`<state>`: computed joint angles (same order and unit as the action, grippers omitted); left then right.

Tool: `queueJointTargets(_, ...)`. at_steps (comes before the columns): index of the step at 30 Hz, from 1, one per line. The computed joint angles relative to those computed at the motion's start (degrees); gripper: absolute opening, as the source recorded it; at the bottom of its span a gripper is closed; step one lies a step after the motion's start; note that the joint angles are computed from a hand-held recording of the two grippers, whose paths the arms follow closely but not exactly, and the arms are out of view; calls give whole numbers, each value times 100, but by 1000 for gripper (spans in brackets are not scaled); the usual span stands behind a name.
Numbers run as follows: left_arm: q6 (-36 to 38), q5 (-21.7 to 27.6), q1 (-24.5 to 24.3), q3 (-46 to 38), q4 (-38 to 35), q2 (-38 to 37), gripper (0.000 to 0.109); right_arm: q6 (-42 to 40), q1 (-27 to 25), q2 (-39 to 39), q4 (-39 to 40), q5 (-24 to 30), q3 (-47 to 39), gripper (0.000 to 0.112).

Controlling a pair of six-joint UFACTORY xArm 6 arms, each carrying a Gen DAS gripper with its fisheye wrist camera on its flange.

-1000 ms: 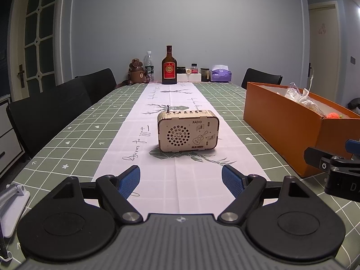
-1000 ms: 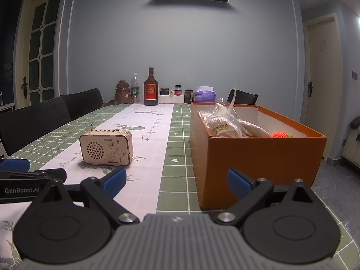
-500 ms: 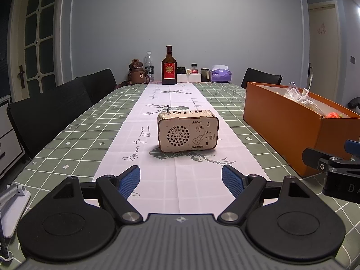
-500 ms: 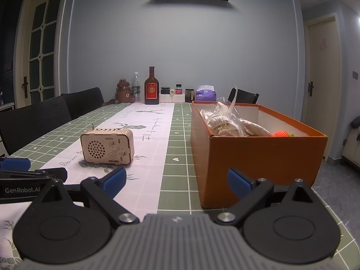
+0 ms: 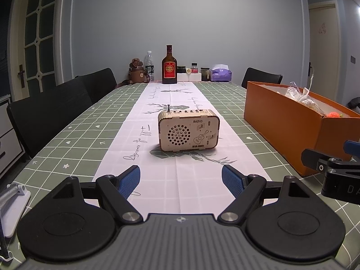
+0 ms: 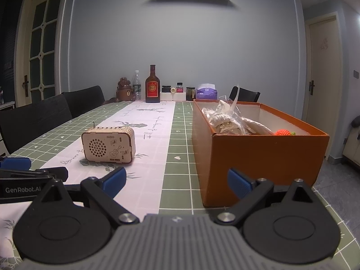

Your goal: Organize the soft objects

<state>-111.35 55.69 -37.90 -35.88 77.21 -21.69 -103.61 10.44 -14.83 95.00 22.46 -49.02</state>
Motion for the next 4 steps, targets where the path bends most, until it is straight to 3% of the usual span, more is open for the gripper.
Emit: queueJointTargets(4,18,18,-3,-7,-3,13,96,12,9,10,-29,-12,2,95)
